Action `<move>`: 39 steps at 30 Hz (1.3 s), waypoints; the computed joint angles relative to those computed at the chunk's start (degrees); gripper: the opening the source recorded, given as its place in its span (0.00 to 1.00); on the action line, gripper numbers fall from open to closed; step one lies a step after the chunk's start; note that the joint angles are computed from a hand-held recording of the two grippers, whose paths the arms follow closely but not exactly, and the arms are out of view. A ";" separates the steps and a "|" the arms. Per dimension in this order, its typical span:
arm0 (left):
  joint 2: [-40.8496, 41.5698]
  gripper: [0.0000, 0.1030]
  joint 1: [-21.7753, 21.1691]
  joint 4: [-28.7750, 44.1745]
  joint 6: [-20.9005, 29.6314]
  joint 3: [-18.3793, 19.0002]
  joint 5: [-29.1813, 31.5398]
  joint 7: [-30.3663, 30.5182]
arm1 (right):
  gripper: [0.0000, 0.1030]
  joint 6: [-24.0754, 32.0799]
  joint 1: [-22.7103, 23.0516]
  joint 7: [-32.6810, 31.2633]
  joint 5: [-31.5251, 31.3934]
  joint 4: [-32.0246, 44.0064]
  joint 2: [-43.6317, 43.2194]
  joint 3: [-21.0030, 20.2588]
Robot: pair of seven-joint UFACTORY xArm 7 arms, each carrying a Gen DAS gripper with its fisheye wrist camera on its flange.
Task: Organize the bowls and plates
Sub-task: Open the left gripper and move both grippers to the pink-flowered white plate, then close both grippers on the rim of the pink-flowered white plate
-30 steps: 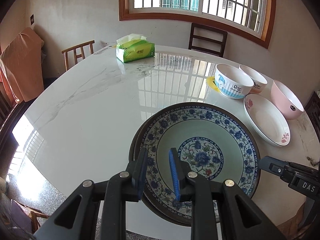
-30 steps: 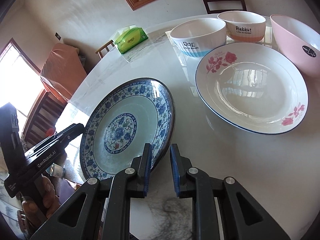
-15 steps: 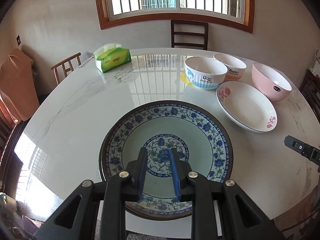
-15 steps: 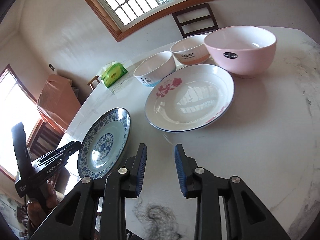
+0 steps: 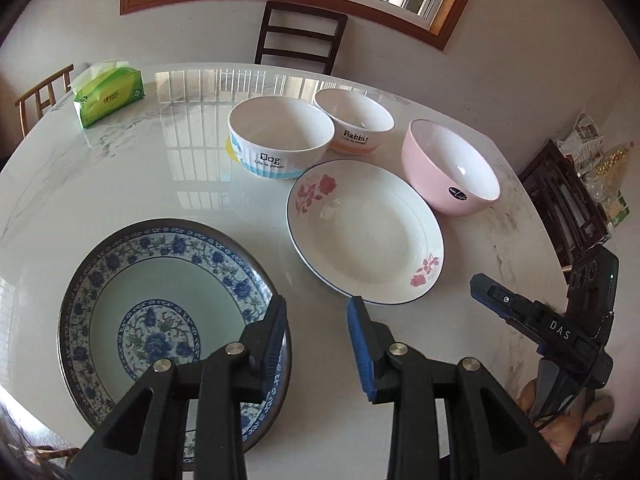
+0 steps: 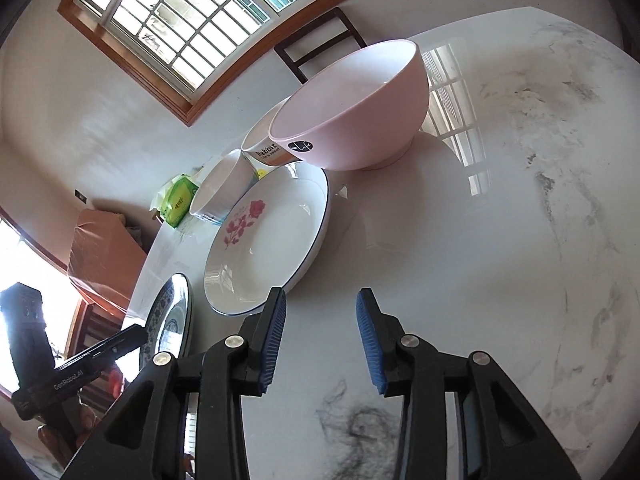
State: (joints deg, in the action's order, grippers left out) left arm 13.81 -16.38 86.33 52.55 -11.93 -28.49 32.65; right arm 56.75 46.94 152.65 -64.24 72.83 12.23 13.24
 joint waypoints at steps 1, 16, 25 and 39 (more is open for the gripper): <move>2.39 0.32 -0.16 3.44 2.45 -0.11 0.01 -1.50 | 0.39 -1.13 -0.28 1.11 -0.88 -0.79 -0.58 -0.28; 25.05 0.33 -4.90 34.00 15.53 -0.37 9.69 -14.41 | 0.39 -7.33 -5.06 0.81 -0.29 -2.27 -1.58 -1.31; 31.27 0.33 -5.87 41.90 19.53 0.08 11.88 -16.89 | 0.39 -10.26 -6.25 1.28 -0.23 -3.25 -1.25 -1.79; 27.41 0.24 -6.25 32.94 11.74 -0.41 12.31 -15.38 | 0.26 -13.67 -6.93 -2.65 2.25 -1.51 1.21 -3.37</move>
State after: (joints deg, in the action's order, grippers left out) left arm 41.22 -22.63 119.28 64.29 -12.34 -16.18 17.27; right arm 43.08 40.00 150.00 -61.99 71.32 13.44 9.87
